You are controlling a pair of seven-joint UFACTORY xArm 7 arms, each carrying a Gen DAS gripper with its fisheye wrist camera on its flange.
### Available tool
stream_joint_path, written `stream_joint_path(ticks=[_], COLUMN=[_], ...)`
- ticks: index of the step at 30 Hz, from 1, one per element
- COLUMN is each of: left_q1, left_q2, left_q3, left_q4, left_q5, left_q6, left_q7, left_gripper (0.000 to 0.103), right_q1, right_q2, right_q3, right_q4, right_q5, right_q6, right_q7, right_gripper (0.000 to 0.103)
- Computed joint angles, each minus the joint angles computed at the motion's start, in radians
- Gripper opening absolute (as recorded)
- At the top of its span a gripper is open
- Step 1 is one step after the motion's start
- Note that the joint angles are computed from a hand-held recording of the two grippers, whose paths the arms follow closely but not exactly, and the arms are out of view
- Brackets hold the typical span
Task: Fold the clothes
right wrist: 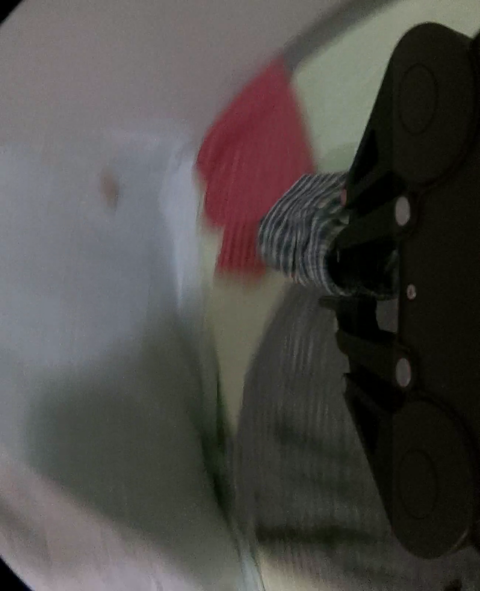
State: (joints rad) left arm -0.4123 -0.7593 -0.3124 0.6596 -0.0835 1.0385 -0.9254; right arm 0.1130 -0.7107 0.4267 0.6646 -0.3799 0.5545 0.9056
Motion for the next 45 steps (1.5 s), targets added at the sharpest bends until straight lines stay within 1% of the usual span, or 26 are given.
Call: stream_joint_path(ticks=[2,3,4,5,7,8,9,11,12,13,17,19,22,25,28,30,33,34,35,36,38,39,41,43,44,45], left_q1=[0.001,0.004,0.007,0.010,0.018,0.022,0.026,0.034,0.037,0.039,0.035,0.035,0.035,0.040,0.037,0.032,0.015,0.010,0.005,0.004,0.004,0.002,-0.008,-0.020,-0.026,-0.029], left_q2=[-0.025,-0.038,-0.051,-0.065,-0.092,-0.104,-0.116,-0.130,-0.134,-0.133,-0.095,-0.053,0.021,0.120,0.195,0.239,0.305,0.328,0.351,0.376,0.428,0.452,0.491,0.511,0.516,0.517], left_q3=[0.001,0.000,-0.001,-0.002,-0.005,-0.006,-0.009,-0.018,-0.022,-0.025,-0.038,-0.045,-0.063,-0.084,-0.104,-0.105,-0.084,-0.077,-0.072,-0.072,-0.077,-0.077,-0.069,-0.049,-0.038,-0.030], left_q4=[-0.009,-0.012,-0.015,-0.018,-0.020,-0.021,-0.022,-0.021,-0.020,-0.018,0.019,0.063,0.140,0.229,0.280,0.301,0.330,0.343,0.358,0.379,0.424,0.441,0.467,0.470,0.466,0.462], left_q5=[0.004,0.008,0.013,0.017,0.028,0.033,0.038,0.048,0.052,0.053,0.062,0.077,0.116,0.165,0.204,0.225,0.221,0.215,0.214,0.225,0.264,0.285,0.315,0.311,0.303,0.300], left_q6=[0.001,0.003,0.005,0.010,0.023,0.030,0.035,0.043,0.046,0.043,0.019,0.004,-0.018,-0.028,-0.054,-0.093,-0.161,-0.174,-0.180,-0.175,-0.154,-0.146,-0.139,-0.157,-0.169,-0.180], left_q7=[-0.005,-0.008,-0.011,-0.014,-0.018,-0.019,-0.021,-0.025,-0.026,-0.026,-0.007,0.019,0.073,0.128,0.149,0.157,0.170,0.173,0.177,0.179,0.181,0.187,0.195,0.199,0.203,0.204], left_gripper=[0.094,0.094,0.094,0.094,0.094,0.094,0.094,0.094,0.094,0.094,0.094,0.094,0.094,0.094,0.094,0.094,0.093,0.090,0.081,0.075,0.052,0.045,0.019,0.017,0.013,0.011], right_q1=[0.048,0.082,0.117,0.143,0.199,0.217,0.231,0.253,0.246,0.237,0.205,0.186,0.166,0.151,0.152,0.151,0.145,0.144,0.141,0.138,0.133,0.133,0.136,0.143,0.147,0.149], right_q2=[0.095,0.148,0.203,0.255,0.337,0.357,0.354,0.343,0.322,0.301,0.168,0.087,-0.009,-0.061,-0.105,-0.117,-0.125,-0.125,-0.119,-0.111,-0.097,-0.093,-0.083,-0.077,-0.075,-0.074], right_q3=[0.016,0.018,0.017,0.022,0.014,0.009,0.000,-0.015,-0.012,-0.009,-0.027,-0.038,-0.034,-0.027,-0.044,-0.047,-0.059,-0.064,-0.065,-0.066,-0.069,-0.067,-0.067,-0.071,-0.072,-0.069], right_q4=[0.061,0.094,0.130,0.167,0.224,0.240,0.235,0.223,0.213,0.202,0.125,0.076,0.018,-0.025,-0.071,-0.087,-0.098,-0.097,-0.096,-0.094,-0.091,-0.089,-0.085,-0.081,-0.078,-0.076], right_q5=[0.021,0.033,0.046,0.052,0.077,0.081,0.082,0.086,0.074,0.062,0.063,0.070,0.078,0.089,0.122,0.136,0.142,0.144,0.144,0.144,0.144,0.143,0.145,0.153,0.157,0.159], right_q6=[-0.083,-0.104,-0.123,-0.114,-0.066,-0.042,-0.035,-0.023,-0.010,0.003,0.057,0.090,0.184,0.276,0.340,0.354,0.357,0.360,0.356,0.351,0.342,0.343,0.347,0.356,0.362,0.368], right_q7=[-0.023,-0.051,-0.083,-0.110,-0.154,-0.159,-0.154,-0.147,-0.118,-0.089,0.000,0.022,0.024,0.028,0.038,0.048,0.045,0.039,0.036,0.033,0.029,0.026,0.020,0.011,0.009,0.008], right_gripper=[0.005,0.006,0.009,0.015,0.057,0.063,0.067,0.079,0.089,0.093,0.100,0.102,0.103,0.103,0.103,0.103,0.103,0.103,0.103,0.103,0.103,0.103,0.103,0.103,0.103,0.103])
